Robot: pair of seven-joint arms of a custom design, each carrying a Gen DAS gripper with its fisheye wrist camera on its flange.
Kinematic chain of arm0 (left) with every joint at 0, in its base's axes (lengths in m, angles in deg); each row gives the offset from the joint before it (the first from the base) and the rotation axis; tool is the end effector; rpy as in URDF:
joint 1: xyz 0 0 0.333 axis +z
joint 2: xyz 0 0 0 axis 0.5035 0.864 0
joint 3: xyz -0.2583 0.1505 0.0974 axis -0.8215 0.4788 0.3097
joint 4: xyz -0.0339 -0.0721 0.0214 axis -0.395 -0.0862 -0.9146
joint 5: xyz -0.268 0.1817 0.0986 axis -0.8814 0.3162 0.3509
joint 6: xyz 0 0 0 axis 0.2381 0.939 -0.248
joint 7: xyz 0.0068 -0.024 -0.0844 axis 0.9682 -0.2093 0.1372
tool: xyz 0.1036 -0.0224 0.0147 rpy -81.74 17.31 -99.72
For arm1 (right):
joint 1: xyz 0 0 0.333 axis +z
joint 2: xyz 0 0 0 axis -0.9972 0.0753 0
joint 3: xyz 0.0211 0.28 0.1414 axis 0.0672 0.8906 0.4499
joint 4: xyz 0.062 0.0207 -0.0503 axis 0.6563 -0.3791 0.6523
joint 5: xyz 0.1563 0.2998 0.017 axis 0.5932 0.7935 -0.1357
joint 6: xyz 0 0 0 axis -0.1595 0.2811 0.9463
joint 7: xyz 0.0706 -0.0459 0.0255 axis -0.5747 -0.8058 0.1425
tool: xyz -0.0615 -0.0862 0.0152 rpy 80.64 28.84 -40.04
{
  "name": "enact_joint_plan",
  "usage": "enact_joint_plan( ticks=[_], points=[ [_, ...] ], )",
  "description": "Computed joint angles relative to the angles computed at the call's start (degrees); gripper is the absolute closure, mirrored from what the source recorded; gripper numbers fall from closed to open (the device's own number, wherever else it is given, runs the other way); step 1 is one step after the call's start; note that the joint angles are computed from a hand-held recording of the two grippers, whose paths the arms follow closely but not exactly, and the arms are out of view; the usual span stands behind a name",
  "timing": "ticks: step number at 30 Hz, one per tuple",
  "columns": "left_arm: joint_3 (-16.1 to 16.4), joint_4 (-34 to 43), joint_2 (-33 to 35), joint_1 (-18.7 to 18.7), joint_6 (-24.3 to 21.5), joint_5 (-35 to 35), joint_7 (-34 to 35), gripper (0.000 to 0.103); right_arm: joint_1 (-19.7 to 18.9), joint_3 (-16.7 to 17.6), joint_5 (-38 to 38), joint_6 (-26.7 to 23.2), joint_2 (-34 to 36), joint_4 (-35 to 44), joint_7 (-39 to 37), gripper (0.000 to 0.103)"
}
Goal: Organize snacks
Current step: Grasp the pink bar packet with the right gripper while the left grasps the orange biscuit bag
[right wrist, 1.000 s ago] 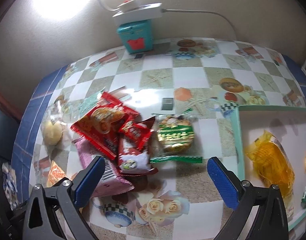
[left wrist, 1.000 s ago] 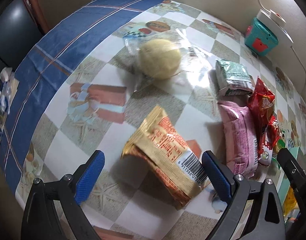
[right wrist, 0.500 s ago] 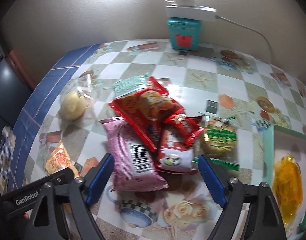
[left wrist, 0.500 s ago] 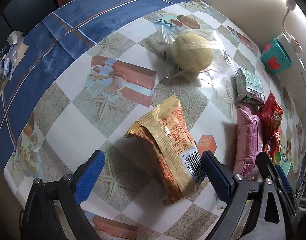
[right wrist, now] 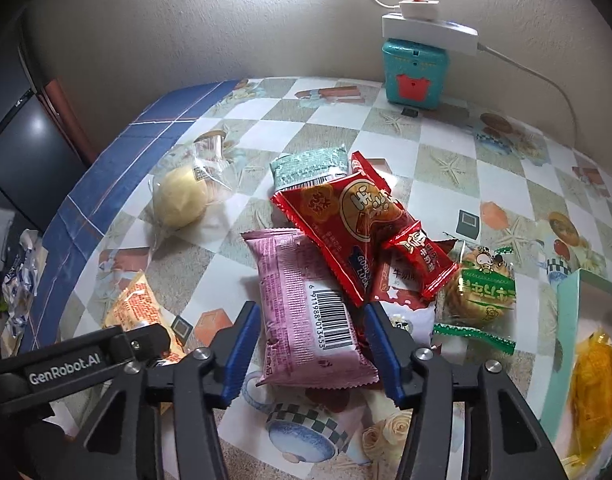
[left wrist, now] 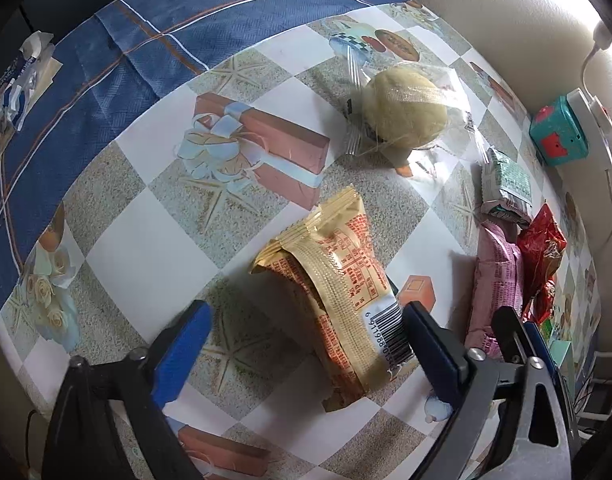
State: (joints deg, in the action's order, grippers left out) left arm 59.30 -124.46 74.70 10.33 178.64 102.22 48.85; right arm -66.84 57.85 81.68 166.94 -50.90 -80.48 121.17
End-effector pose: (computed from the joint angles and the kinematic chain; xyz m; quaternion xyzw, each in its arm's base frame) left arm 0.3981 -0.2820 0.3708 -0.9386 0.3208 -0.1234 0.0289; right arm 0.4882 0.2546 0.3742 -0.8345 0.4872 -0.0871 0.2423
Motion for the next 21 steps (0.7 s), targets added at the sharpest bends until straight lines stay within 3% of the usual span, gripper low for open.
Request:
enact_joint_plan(
  ticks=[6, 15, 21],
  points=[
    [0.18, 0.39, 0.28, -0.06, 2.09, 1.11, -0.06, 0.039, -0.65, 1.13, 1.69, -1.92, 0.47, 0.63, -2.54, 0.050],
    [0.41, -1.87, -2.25, 0.53, 0.79, 2.26, -3.92, 0.045, 1.37, -1.01, -1.12, -3.12, 0.90, 0.63, -0.68, 0.052],
    [-0.46, -2.01, -2.64, 1.12, 0.99, 2.87, -5.09, 0.049, 0.82, -0.47, -1.27, -2.64, 0.95, 0.14, -0.39, 0.058]
  ],
)
